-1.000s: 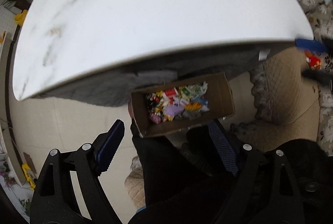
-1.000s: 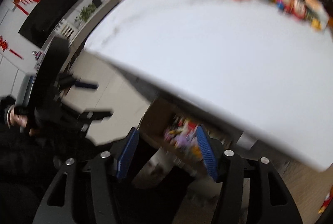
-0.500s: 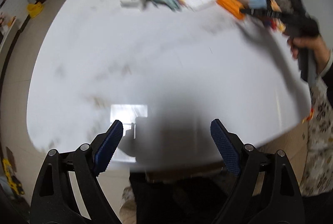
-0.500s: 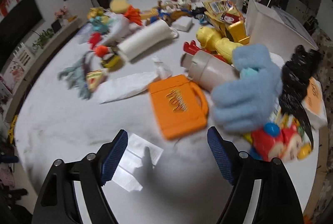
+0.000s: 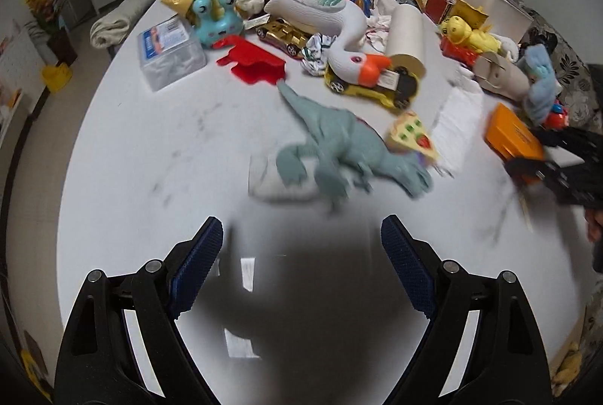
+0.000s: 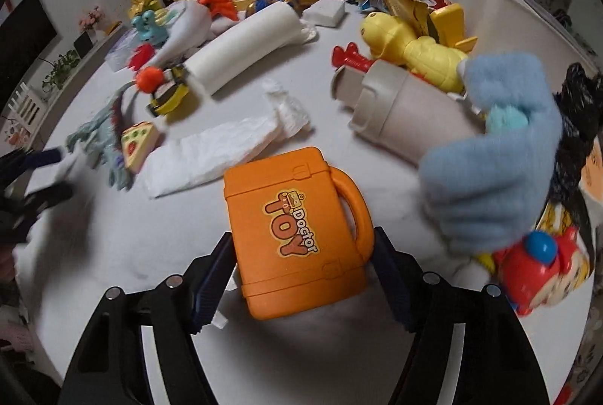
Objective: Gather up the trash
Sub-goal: 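Grasp the white cloth with the left gripper while the right gripper grasps the orange Doctor Toy case, then drop the white cloth and orange Doctor Toy case into the cardboard box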
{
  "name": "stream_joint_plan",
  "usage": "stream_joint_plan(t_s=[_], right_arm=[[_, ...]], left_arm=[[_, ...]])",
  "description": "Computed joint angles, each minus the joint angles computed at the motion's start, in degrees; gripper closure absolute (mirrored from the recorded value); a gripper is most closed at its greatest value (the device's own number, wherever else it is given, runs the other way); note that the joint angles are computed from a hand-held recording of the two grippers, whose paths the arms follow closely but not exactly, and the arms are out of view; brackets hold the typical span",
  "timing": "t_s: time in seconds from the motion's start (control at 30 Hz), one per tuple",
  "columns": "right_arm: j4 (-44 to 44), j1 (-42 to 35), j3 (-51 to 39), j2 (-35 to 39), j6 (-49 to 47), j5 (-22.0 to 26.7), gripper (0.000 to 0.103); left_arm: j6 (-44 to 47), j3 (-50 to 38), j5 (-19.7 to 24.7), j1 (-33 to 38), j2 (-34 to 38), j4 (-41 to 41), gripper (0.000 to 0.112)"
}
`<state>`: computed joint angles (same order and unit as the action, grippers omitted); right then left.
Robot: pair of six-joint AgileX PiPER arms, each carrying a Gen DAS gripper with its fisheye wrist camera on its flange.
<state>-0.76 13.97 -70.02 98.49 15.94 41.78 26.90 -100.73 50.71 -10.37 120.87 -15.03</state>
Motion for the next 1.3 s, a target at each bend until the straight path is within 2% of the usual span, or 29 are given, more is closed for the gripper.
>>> stream_joint_plan(t_s=[0.03,0.1,0.13,0.17,0.23,0.33,0.53,0.63,0.67,0.73,0.83,0.97,1.1,1.23,1.3], right_arm=[[0.96,0.11,0.95,-0.95,-0.15,0.02,0.033],[2.35,0.33,3.19,-2.87,0.45,-0.91,0.033],[3.09,0.07,3.00,-2.51,0.11,-1.16,0.033],[3.41,0.14,3.93,-3.31,0.61,-1.58,0.033],[3.63,0.12,5.15,-4.35,1.25,-2.57,0.033],[5.19,0.37,6.05,-5.80,1.47,-3.14,0.033],[8.60,4.20,8.10,-12.58,0.85,-0.55,0.033],[10.66,7.26,9.74,-15.94,0.64,0.74,0.033],[9.80,9.15,10.49,-17.61,2.00,1.18,0.033],[9.23,12.40,11.97,-21.29,4.15,2.08,0.033],[8.80,16.98,14.21,-27.36,7.48,4.20,0.033],[4.84,26.69,16.03,-36.40,15.17,9.94,0.033],[-1.85,40.85,18.56,-43.04,30.22,14.79,0.033],[-7.45,54.26,22.99,-46.25,45.47,16.41,0.033],[-6.84,57.11,26.16,-47.03,49.22,14.85,0.033]], left_arm=[[-0.03,-2.60,0.34,-0.49,2.28,0.92,0.028],[1.38,-3.51,-2.72,-1.42,3.88,1.50,0.026],[3.07,-3.40,-3.74,-1.38,3.99,0.16,0.029],[4.29,-3.20,-4.60,-1.36,3.98,-1.00,0.034],[5.13,-2.67,-4.73,-1.71,3.09,-1.68,0.067],[2.63,-1.40,-2.93,-1.77,1.35,0.25,0.072],[8.07,9.61,4.66,1.32,-10.63,-6.04,0.073],[8.70,15.90,10.96,3.59,-16.28,-8.41,0.073],[9.06,18.24,11.52,3.84,-18.14,-9.20,0.073],[11.79,26.49,9.77,3.97,-26.10,-10.28,0.072],[14.09,34.89,11.44,4.16,-36.77,-12.61,0.072],[11.37,41.30,14.64,1.34,-47.81,-10.99,0.071],[7.32,45.81,17.06,-2.34,-54.87,-8.41,0.070],[3.04,50.16,16.52,-8.26,-58.41,-5.43,0.069],[0.44,52.84,15.39,-11.47,-58.67,-4.08,0.068]])
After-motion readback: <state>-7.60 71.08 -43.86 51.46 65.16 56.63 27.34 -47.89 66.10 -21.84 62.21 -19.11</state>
